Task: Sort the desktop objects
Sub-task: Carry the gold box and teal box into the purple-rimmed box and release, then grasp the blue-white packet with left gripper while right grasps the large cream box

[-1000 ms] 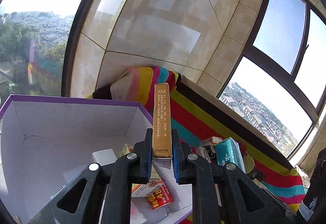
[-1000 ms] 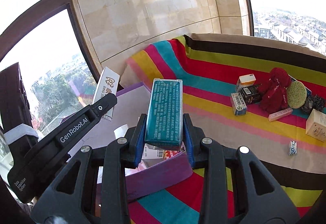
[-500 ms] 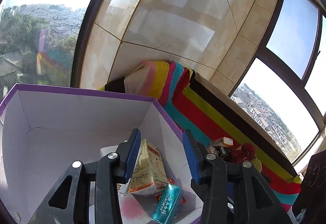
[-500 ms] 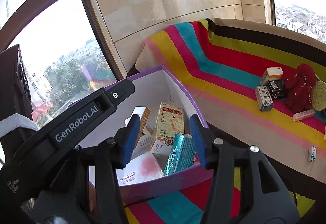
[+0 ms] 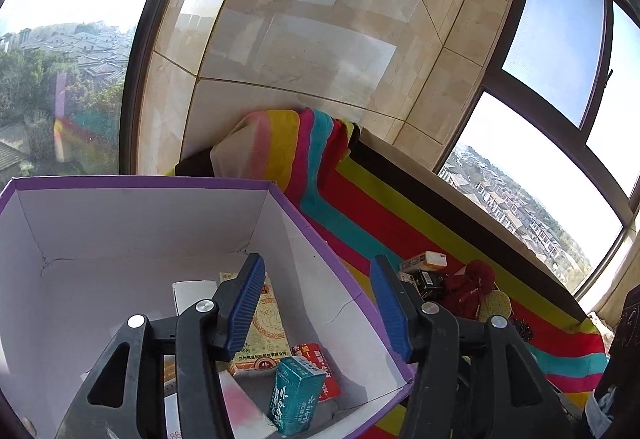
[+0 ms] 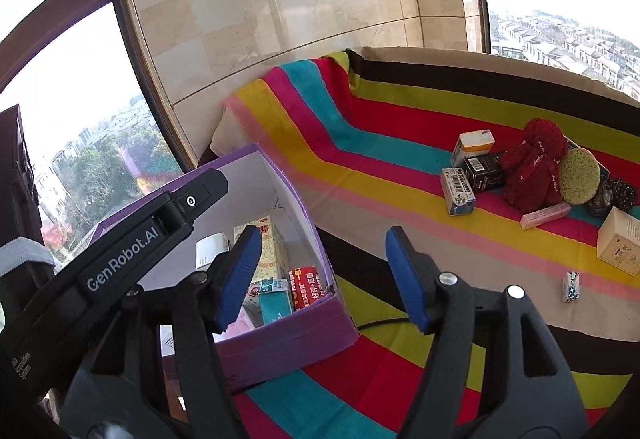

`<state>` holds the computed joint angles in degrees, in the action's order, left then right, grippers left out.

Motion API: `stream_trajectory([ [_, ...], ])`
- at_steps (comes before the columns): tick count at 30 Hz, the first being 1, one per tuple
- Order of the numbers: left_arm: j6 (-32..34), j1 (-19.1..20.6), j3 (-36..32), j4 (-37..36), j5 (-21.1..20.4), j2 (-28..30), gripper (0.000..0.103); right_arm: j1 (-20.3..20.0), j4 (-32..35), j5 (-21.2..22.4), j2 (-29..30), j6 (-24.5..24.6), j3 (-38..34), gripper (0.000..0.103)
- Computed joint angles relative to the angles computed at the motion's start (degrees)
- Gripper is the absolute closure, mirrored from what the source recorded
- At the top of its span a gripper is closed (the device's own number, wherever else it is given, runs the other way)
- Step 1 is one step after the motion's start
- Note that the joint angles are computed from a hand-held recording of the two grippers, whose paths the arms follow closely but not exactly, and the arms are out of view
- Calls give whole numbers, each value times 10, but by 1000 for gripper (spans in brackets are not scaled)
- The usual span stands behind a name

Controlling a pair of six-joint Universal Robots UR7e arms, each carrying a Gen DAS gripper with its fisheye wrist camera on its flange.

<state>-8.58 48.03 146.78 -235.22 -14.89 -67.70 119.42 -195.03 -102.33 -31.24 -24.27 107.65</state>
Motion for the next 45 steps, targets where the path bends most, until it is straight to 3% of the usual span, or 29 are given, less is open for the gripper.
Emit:
stream_trajectory([
  [7,8,-4,-9,7,-1,19,42,-15,-26,-23,-8,-3,6,30],
  [14,141,-24,-39,-119,-11,70,36,-47,-70,-51,-27,-3,18,19],
  [20,172,-41,-55,-124,-48,107,29,-88,-128,-107,-43,-4,17,10],
  [25,220,-38,-87,-119,-108,158,23,-128,-141,-138,-55,-15,3,6],
  [29,210,-7,-117,-8,-188,185,23,-158,-132,-153,-63,4,-12,6],
  [32,195,28,-140,72,-266,195,23,-171,-126,-159,-60,2,-26,6],
  [35,179,57,-176,175,-318,205,23,-178,-109,-163,-53,-5,-46,6],
  [37,158,74,-202,253,-349,209,34,-182,-102,-167,-47,-3,-57,6],
  [39,129,88,-227,316,-363,220,44,-186,-93,-164,-44,-1,-63,6],
  [45,64,114,-288,414,-373,252,44,-194,-82,-164,-38,-14,-74,6],
])
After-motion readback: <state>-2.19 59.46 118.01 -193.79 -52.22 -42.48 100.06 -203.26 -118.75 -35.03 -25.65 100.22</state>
